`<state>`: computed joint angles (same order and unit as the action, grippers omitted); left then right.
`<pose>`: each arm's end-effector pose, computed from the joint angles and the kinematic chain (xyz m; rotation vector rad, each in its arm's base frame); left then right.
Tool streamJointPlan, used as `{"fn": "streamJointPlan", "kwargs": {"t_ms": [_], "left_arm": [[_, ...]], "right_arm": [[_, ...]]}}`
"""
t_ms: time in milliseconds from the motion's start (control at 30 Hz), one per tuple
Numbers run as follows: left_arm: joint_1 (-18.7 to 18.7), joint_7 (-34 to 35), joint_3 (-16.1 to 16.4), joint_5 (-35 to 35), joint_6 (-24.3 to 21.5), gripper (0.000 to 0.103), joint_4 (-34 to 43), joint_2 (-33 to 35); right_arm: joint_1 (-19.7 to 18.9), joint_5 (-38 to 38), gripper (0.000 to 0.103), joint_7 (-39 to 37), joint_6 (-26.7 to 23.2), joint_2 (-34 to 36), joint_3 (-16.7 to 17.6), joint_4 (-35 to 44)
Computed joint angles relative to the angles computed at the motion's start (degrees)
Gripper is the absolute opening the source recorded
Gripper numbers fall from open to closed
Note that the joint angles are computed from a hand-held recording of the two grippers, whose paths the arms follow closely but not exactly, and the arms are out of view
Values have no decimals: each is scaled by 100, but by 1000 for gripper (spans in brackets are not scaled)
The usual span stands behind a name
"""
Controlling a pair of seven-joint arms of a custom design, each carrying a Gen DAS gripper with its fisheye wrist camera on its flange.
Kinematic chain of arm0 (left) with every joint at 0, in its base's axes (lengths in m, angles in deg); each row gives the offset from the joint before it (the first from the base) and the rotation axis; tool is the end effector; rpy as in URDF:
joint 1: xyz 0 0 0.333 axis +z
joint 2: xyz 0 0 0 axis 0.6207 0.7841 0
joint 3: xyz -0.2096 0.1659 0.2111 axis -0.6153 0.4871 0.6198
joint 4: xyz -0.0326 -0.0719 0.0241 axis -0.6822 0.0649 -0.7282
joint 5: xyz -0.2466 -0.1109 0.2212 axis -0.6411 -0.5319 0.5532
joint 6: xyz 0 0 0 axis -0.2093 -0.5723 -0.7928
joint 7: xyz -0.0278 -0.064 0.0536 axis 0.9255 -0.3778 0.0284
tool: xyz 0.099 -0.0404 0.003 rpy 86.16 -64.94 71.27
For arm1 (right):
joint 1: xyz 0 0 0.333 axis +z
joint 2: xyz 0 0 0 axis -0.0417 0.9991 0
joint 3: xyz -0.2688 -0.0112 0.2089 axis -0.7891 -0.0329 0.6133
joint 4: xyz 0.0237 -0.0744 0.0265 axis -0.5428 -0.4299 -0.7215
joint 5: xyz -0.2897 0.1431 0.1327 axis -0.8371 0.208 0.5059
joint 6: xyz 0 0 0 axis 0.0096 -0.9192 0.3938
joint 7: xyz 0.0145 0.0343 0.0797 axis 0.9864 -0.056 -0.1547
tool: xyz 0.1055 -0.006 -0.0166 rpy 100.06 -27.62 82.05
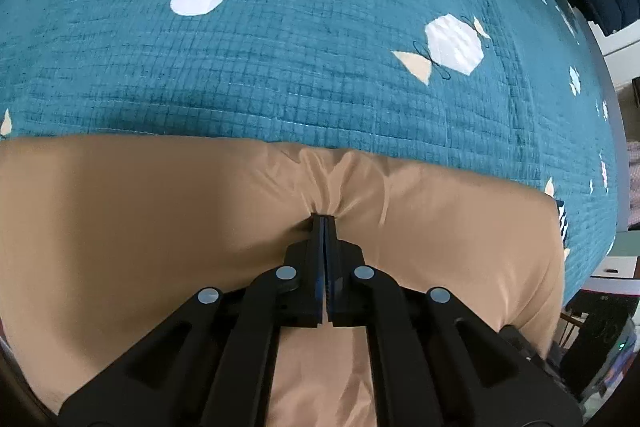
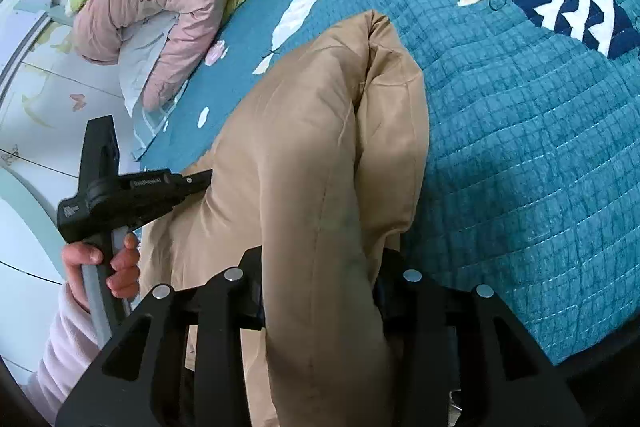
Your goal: Fold large clothes
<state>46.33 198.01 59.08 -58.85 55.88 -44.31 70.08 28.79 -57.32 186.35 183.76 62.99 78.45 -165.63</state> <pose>0.6005 -0.0113 0.4038 1.6300 -2.5328 0.2869 0.3726 0.2735 0.3431 -0.9205 2.1759 0.0992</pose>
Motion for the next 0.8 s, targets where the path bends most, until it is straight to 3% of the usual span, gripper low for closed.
{"fn": "streamJointPlan", "kwargs": {"t_ms": [100,167,233,300,367,433,533,667,800], "left_arm": [[-109,17,50,409,47,2,-230,-291],[-139,-9,119,653,-300,2,-435,-634],[-53,405,166,548,-596,2,-733,-939],[-38,561,285,633,-404,2,-1236,-1177],[-24,658,346,418,-104,2,-1432,-1097],[-59,426,344,339,-272,3,-1164,-845],[-179,160,284,659,-332,3,-985,-771],[-232,678,320,1098,405,2,-2056,-1737],[-106,511,644,1037,-626,2,-2159,-1965]], "right_arm": [[10,10,36,17,-48,-3,-1,1],[116,182,37,-115,-88,-20,-48,12],[125,215,37,-150,-91,-2,-48,32],[-16,-17,40,-14,-52,45,26,25],[88,102,41,-192,-176,74,-58,133],[272,397,41,-483,-290,75,-173,217],[203,412,41,-396,-190,76,-79,172],[378,741,41,-616,-288,27,-149,190],[339,777,41,-635,-317,13,-106,186]]}}
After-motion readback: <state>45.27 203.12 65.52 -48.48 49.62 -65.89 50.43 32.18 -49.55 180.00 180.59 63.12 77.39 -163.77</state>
